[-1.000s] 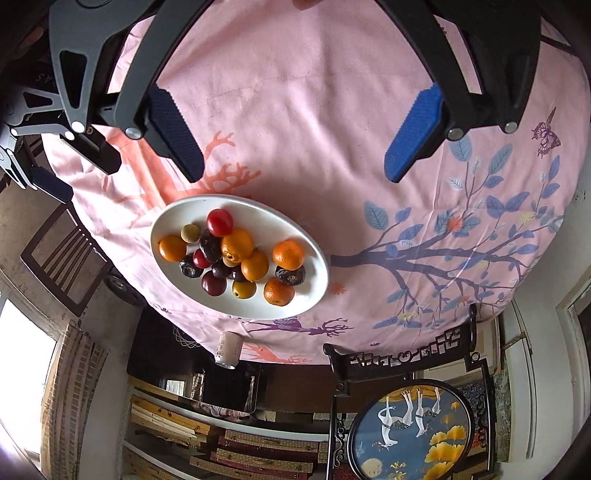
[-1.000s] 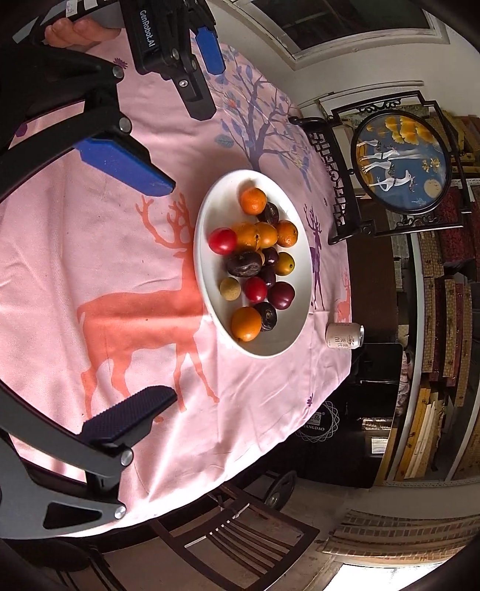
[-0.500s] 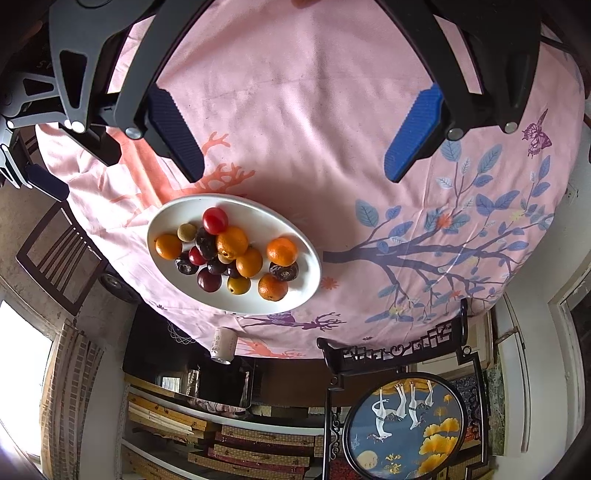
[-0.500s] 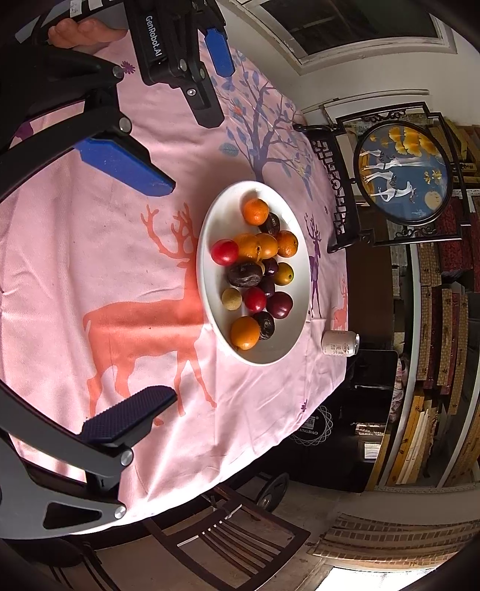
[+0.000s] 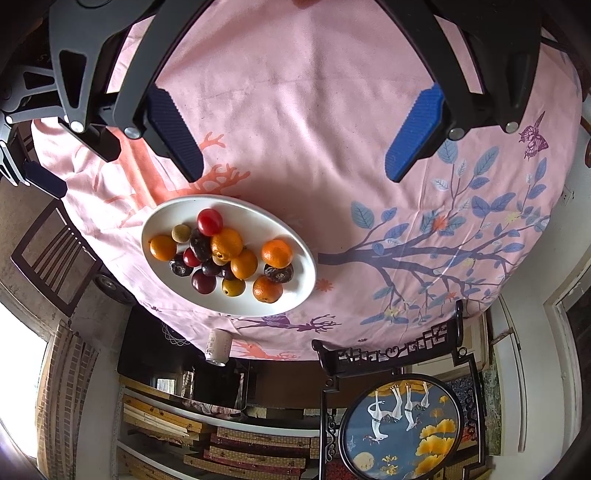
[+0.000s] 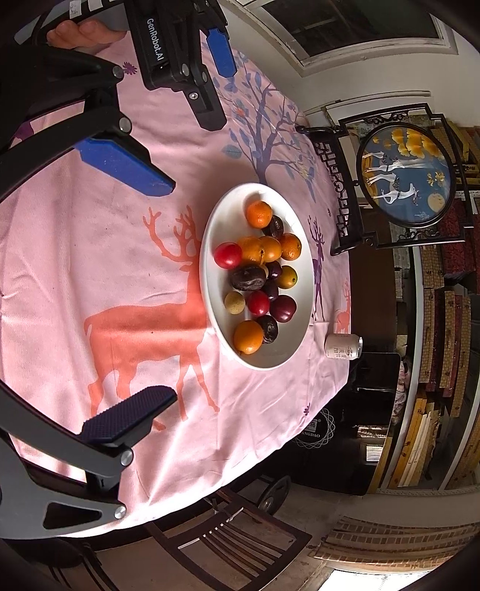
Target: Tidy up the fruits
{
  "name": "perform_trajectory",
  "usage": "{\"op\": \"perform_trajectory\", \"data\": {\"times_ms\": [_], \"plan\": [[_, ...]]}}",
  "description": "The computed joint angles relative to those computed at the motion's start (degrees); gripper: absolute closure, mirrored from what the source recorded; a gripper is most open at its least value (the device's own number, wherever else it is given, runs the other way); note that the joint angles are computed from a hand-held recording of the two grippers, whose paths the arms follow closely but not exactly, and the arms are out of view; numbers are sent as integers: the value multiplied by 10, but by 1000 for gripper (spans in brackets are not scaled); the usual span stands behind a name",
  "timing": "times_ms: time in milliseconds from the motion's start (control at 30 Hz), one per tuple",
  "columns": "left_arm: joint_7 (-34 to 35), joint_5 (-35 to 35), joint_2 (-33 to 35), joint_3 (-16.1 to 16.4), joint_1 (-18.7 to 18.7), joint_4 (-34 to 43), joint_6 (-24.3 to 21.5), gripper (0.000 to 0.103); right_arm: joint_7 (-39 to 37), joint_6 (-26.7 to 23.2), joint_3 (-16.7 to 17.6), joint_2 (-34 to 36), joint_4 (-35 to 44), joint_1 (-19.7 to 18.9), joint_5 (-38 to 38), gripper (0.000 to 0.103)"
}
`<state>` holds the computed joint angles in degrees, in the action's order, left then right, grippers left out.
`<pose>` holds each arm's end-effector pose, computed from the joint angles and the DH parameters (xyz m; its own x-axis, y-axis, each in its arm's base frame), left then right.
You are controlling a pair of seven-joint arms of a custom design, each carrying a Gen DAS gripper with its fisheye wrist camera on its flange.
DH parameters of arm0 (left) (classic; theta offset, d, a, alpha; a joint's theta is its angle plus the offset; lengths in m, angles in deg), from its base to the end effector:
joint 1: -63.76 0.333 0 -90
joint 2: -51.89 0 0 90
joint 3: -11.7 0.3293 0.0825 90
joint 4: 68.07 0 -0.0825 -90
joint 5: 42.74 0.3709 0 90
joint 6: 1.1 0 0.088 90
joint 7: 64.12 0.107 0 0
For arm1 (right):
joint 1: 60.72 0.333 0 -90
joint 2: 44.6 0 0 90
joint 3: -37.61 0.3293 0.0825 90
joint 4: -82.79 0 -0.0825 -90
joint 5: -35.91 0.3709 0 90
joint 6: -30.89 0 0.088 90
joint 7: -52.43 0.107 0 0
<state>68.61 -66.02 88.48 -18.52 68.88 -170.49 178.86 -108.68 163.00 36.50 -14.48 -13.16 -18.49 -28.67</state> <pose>0.6705 -0.2051 0.3315 -0.5529 -0.8312 0.0590 -0.5879 0.3389 -0.7345 0.5312 0.4417 0.3372 -0.3898 -0.9201 -0.0391 -0.5833 0.2795 -0.7627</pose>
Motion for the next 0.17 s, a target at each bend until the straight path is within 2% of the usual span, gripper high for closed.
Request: {"op": "perform_trajectory", "data": {"times_ms": [167], "plan": [[-2, 0, 0, 2, 0, 1, -7, 2, -2, 3, 0, 1, 1, -1, 3, 1]]}}
